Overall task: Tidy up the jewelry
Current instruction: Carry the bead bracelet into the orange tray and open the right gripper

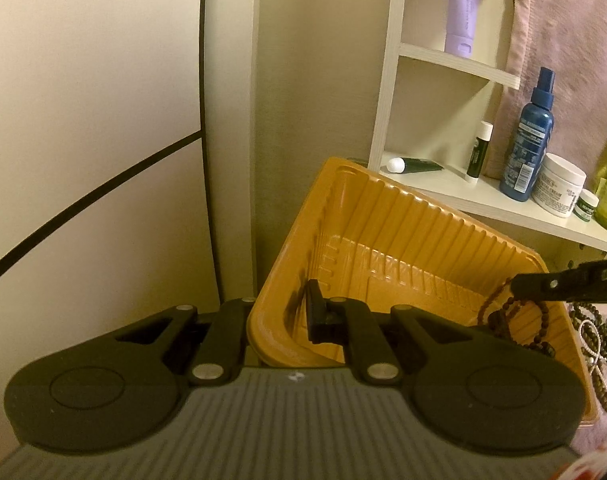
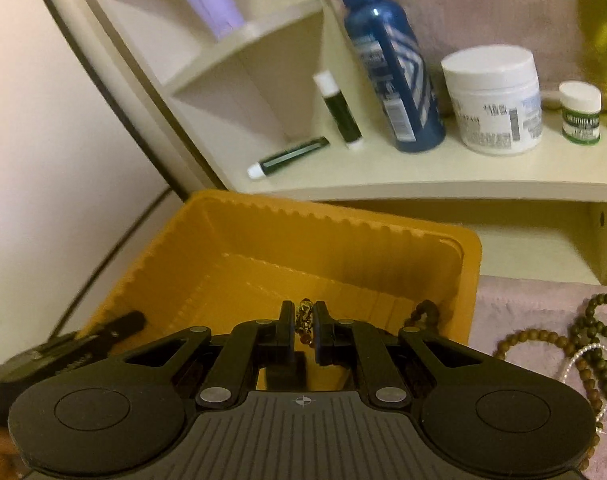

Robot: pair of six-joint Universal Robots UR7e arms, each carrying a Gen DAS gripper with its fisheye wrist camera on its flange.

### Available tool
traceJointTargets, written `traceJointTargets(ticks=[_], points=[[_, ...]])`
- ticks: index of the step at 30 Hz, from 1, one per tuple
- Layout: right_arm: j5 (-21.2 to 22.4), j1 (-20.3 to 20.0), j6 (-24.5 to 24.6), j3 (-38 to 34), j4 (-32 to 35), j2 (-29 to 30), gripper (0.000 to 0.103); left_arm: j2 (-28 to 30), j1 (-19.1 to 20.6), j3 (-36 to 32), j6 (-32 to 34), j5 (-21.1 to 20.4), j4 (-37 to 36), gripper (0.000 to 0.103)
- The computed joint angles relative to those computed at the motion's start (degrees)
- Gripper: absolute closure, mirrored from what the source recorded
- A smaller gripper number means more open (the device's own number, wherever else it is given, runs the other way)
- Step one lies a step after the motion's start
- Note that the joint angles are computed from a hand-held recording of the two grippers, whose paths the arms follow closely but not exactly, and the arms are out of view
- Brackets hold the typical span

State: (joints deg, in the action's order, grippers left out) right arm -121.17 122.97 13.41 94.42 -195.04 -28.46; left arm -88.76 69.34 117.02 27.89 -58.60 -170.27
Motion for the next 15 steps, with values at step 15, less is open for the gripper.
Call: traceJointTargets(ticks=[15], points=[[-3.0,1.4,-3.1,2.6,1.6,-1.5,0.056,0.7,-0.6,-0.5,-1.7,1.8,1.1,0.093]])
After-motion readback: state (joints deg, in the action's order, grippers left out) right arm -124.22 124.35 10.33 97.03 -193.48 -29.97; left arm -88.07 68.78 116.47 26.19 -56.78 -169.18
